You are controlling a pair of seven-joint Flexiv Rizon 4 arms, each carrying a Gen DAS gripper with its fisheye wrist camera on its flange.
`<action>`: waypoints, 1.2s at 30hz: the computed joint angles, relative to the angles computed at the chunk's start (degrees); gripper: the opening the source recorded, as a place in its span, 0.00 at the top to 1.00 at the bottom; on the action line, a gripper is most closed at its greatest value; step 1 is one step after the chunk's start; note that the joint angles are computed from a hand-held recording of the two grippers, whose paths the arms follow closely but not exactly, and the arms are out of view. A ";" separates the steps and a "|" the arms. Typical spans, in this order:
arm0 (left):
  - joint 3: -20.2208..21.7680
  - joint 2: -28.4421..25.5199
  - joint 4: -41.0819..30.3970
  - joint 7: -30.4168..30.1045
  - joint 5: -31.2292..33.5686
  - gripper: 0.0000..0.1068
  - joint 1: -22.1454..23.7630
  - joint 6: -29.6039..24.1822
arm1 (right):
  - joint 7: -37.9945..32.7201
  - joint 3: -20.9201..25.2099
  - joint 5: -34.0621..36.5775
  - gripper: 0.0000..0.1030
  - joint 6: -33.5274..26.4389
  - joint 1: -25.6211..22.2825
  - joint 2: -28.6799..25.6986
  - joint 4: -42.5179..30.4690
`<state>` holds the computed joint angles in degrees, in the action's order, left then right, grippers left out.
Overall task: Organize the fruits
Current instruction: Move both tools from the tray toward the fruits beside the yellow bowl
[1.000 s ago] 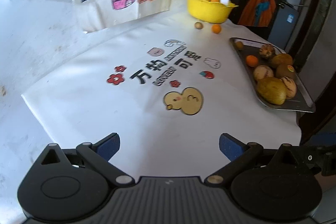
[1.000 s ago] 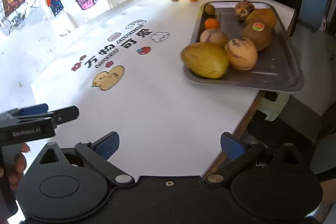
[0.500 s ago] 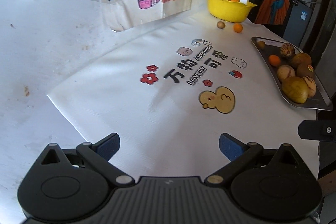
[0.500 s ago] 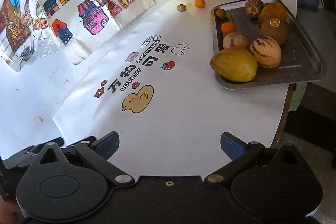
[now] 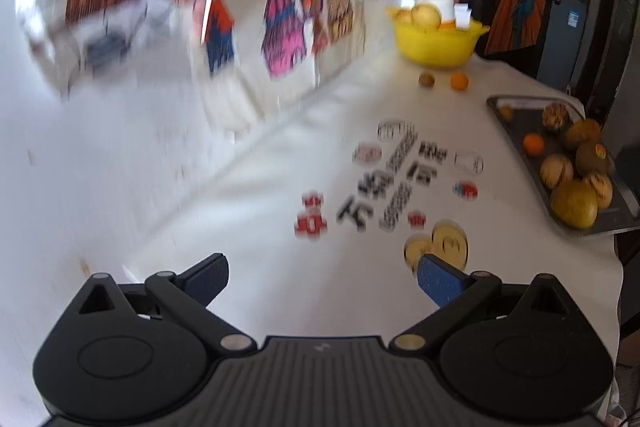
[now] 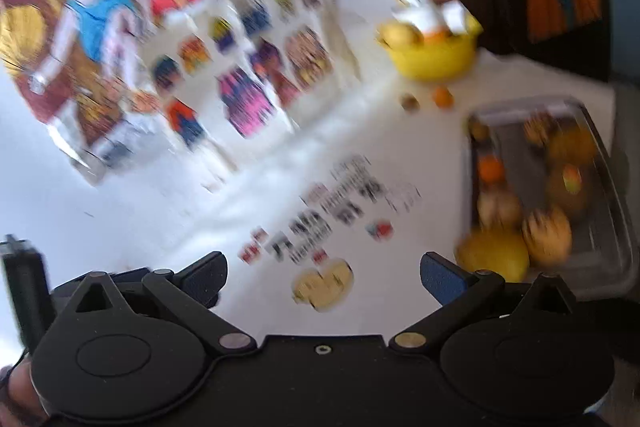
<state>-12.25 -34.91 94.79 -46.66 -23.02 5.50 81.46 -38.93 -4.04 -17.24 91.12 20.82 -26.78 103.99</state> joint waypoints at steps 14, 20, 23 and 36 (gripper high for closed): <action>-10.77 -3.03 -7.46 1.24 -0.60 0.04 4.08 7.39 | -11.60 11.07 3.90 0.00 -8.22 -10.53 0.60 -11.89; -7.77 -6.31 -14.88 0.42 -0.01 0.04 0.53 5.53 | -14.43 12.10 8.75 0.00 -14.71 -11.91 0.00 -18.24; -5.29 -8.88 -20.46 -0.95 0.38 0.04 -2.19 5.40 | -21.86 19.35 17.16 0.00 -27.57 -17.60 -2.80 -28.63; 2.85 -30.93 -59.91 -13.39 1.09 0.04 -11.43 -7.96 | -21.22 9.58 16.23 0.00 -44.93 -14.64 -12.75 -52.12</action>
